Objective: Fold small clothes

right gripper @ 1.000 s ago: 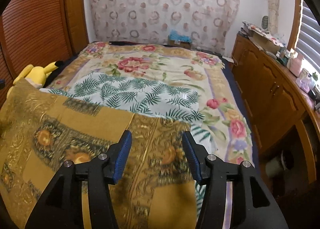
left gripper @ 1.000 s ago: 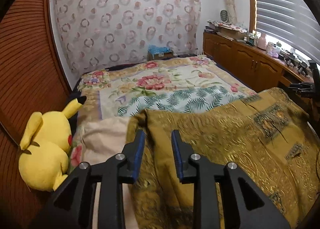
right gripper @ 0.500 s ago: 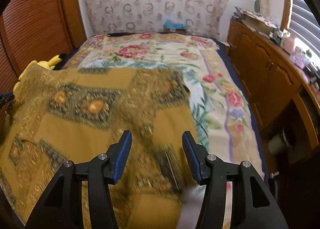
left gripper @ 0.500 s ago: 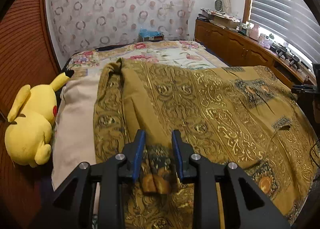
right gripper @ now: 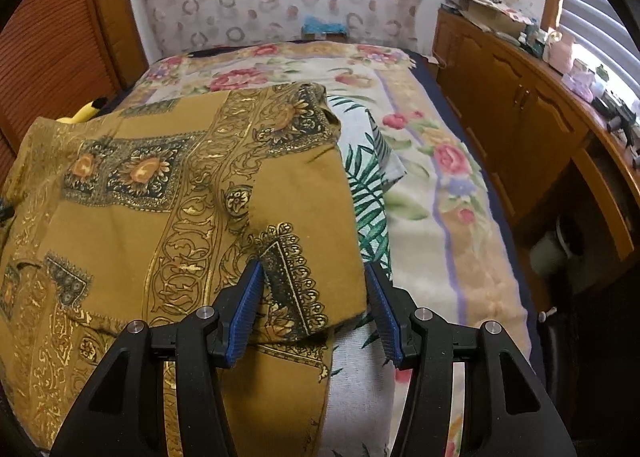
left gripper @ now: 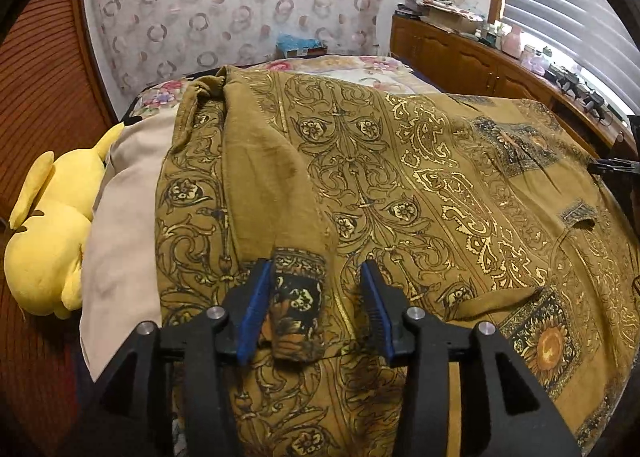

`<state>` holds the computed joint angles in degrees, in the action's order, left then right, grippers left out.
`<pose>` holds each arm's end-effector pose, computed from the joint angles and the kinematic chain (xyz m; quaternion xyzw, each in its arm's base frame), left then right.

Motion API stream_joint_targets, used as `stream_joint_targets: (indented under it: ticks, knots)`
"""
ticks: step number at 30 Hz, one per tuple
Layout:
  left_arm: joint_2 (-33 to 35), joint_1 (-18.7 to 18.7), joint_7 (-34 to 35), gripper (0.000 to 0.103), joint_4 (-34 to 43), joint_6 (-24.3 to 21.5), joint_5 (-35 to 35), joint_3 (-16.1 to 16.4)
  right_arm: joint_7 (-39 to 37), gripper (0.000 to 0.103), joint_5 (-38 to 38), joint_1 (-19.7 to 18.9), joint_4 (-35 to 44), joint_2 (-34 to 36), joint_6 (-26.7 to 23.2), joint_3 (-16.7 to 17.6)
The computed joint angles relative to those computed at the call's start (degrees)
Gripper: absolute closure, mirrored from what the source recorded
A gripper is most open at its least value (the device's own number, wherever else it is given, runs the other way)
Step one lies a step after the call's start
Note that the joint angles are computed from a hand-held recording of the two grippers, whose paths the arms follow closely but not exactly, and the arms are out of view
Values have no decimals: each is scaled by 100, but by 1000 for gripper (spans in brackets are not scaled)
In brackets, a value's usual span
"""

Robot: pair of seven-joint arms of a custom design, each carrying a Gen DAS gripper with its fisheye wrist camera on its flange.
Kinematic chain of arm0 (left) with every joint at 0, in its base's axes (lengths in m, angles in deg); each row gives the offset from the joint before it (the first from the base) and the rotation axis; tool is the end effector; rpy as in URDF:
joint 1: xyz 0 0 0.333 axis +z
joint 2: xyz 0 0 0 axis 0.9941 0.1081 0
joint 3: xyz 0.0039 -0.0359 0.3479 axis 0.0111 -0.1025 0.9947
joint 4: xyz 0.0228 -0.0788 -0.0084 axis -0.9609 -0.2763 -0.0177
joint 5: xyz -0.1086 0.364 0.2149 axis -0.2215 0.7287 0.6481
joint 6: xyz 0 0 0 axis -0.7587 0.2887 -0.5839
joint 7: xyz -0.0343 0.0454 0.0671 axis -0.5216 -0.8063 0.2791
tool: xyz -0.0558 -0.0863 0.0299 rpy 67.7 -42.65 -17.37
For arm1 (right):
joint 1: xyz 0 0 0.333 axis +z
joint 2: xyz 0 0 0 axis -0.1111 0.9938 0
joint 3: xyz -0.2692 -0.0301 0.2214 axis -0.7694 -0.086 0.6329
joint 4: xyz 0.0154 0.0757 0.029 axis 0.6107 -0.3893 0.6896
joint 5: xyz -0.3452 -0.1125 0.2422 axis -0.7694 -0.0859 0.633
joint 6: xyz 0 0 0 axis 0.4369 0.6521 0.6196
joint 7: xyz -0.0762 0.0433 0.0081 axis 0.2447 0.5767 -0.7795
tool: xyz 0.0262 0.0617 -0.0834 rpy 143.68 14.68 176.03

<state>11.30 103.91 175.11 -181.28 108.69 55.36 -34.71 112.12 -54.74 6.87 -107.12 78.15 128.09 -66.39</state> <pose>0.6390 -0.0514 0.3389 -0.6004 0.7199 -0.2752 0.2133 0.7219 0.1185 0.3305 -0.7396 0.5949 -0.2055 0.2384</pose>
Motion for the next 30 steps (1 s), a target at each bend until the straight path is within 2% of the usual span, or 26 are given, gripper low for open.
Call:
stream_joint_targets:
  ticks: [2, 3, 4, 5, 7, 9, 13, 14, 15, 18, 19, 20, 21, 22, 23, 26, 27, 28, 30]
  knots:
    - [-31, 19, -46, 59, -47, 40, -31, -25, -11, 50, -27, 28, 22, 17, -14, -12]
    - [-42, 109, -48, 59, -81, 61, -59, -111, -23, 52, -40, 35, 26, 18, -21, -15]
    - [-76, 269, -42, 59, -132, 61, -106, -270, -82, 60, -36, 2, 31, 16, -27, 32]
    - [-111, 372, -48, 59, -183, 68, -143, -370, -208, 63, 61, 43, 34, 14, -43, -5]
    - [-239, 598, -109, 59, -365, 182, -240, -568, 161, 69, -301, 333, 40, 20, -84, -358]
    - [-322, 729, -222, 59, -494, 285, -217, -644, 157, 70, -322, 270, 37, -2, -100, -291]
    - [-485, 329, -653, 59, -709, 508, -30, -82, 65, 78, -325, 149, 38, -19, -129, -160]
    - [-467, 431, -766, 59, -709, 509, 45, -168, 36, 79, -315, 124, 40, -20, -131, -128]
    - [-410, 734, -803, 59, -700, 512, 79, -454, -22, 82, -287, 73, 39, -22, -137, -69]
    - [-267, 1188, -965, 59, -670, 647, 336, -866, -211, 92, -190, -39, 11, -39, -93, 80]
    - [-193, 1431, -1045, 59, -636, 660, 435, -1102, -279, 96, -162, -64, 1, -50, -76, 122]
    - [-67, 1874, -1145, 59, -599, 655, 564, -1534, -349, 97, -124, -93, -31, -76, -25, 168]
    - [42, 2158, -1212, 59, -565, 643, 671, -1825, -381, 98, -107, -78, -60, -105, 2, 170]
    - [145, 2271, -1300, 63, -512, 617, 819, -1945, -455, 99, -68, -107, -96, -151, 24, 220]
    - [159, 2185, -1310, 66, -462, 565, 850, -1864, -604, 99, 53, -233, -138, -209, 64, 384]
    - [-2, 1275, -1508, 79, -379, 454, 999, -954, -1003, 100, 424, -500, -265, -393, 259, 753]
    - [-48, 1013, -1573, 89, -365, 425, 1020, -682, -1163, 101, 587, -623, -292, -440, 307, 919]
    - [-73, 922, -1582, 94, -361, 401, 1040, -577, -1345, 101, 766, -761, -322, -492, 362, 1098]
    - [-104, 1060, -1525, 100, -393, 419, 1083, -711, -1592, 101, 989, -839, -380, -596, 450, 1241]
